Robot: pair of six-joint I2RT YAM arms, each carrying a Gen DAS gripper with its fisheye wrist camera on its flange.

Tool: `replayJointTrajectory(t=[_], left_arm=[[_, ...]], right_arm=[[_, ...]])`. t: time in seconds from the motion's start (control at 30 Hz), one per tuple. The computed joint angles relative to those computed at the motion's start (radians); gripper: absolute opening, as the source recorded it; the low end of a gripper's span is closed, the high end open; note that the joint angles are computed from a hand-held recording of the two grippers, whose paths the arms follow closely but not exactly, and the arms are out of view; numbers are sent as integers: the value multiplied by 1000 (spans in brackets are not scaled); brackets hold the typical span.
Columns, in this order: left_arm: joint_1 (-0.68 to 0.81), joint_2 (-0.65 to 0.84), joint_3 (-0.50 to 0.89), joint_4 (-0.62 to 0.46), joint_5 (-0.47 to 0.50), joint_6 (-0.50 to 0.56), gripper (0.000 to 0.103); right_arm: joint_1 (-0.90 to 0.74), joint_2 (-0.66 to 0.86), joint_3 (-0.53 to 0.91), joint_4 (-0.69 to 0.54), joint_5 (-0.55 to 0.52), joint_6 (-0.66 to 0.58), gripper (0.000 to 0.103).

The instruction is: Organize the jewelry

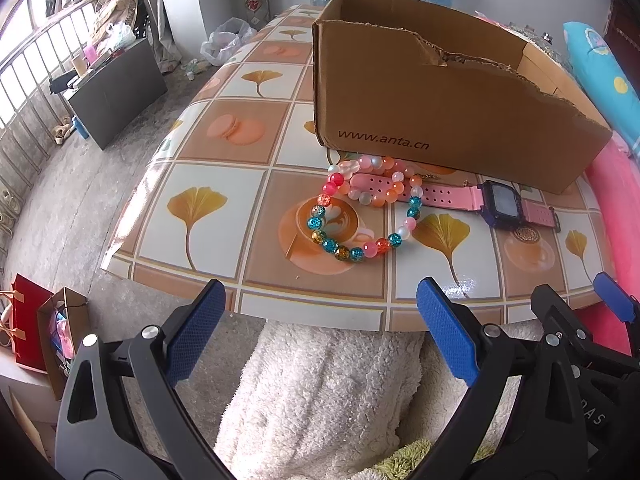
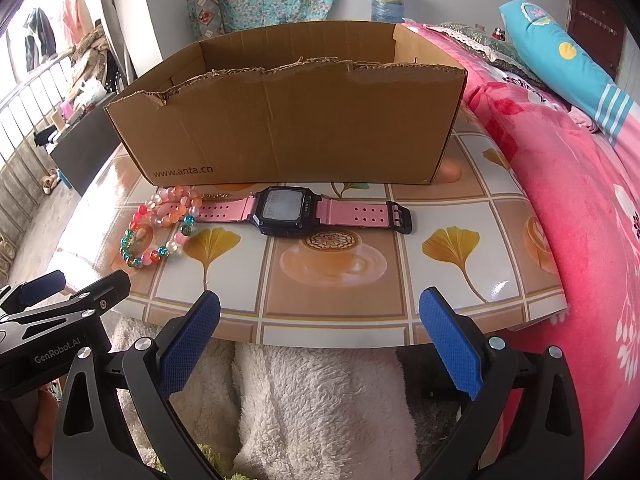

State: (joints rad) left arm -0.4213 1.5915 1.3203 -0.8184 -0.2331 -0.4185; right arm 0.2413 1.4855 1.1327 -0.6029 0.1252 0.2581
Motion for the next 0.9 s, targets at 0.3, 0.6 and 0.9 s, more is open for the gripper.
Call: replayJointTrajectory(t=[0.3, 0.6, 0.9], left_arm=[[-2, 5, 5, -2, -1, -2, 93], [-4, 7, 7, -2, -6, -2, 93], [-7, 6, 8, -3, -9, -4, 93]], right_arm=[[-2, -6, -6, 2, -2, 1, 97], [-6, -6, -5, 4, -5, -2, 97], [-6, -9, -9, 5, -4, -2, 97]])
